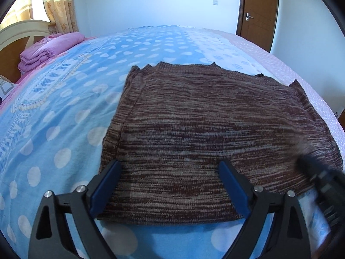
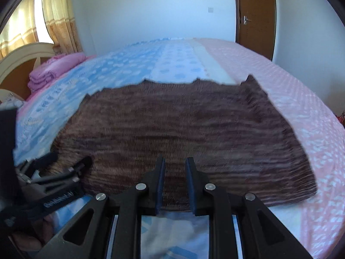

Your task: Fold small clothes

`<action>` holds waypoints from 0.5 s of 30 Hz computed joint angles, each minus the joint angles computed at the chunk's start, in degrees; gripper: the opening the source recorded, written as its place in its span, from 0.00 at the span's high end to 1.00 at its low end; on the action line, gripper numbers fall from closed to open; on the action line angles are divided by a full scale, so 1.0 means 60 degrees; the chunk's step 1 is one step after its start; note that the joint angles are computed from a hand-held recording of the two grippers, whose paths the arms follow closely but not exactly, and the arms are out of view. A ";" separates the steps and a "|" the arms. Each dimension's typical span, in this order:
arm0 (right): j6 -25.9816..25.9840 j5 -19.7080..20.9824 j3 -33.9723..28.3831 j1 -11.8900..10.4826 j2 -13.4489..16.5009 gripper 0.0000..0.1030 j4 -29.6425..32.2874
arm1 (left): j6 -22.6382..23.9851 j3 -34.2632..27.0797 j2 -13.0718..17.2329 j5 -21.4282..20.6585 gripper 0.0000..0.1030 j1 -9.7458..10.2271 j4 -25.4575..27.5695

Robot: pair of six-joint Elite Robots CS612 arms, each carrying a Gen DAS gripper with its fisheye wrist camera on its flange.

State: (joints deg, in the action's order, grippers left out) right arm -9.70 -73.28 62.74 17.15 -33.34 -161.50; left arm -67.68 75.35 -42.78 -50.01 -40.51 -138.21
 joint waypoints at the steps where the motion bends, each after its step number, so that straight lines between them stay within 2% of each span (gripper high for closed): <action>1: 0.0043 0.0096 0.0089 -0.0025 0.0016 0.80 -0.0171 | -0.0003 -0.0021 0.0009 0.0018 0.07 -0.0002 0.0051; 2: 0.0125 0.0167 0.0183 -0.0028 -0.0001 0.80 -0.0453 | -0.0016 -0.0035 0.0012 0.0038 0.07 -0.0007 0.0095; 15: -0.0046 -0.0117 0.0199 0.0010 -0.0043 0.80 -0.0365 | -0.0004 -0.0009 0.0015 -0.0015 0.04 0.0017 -0.0020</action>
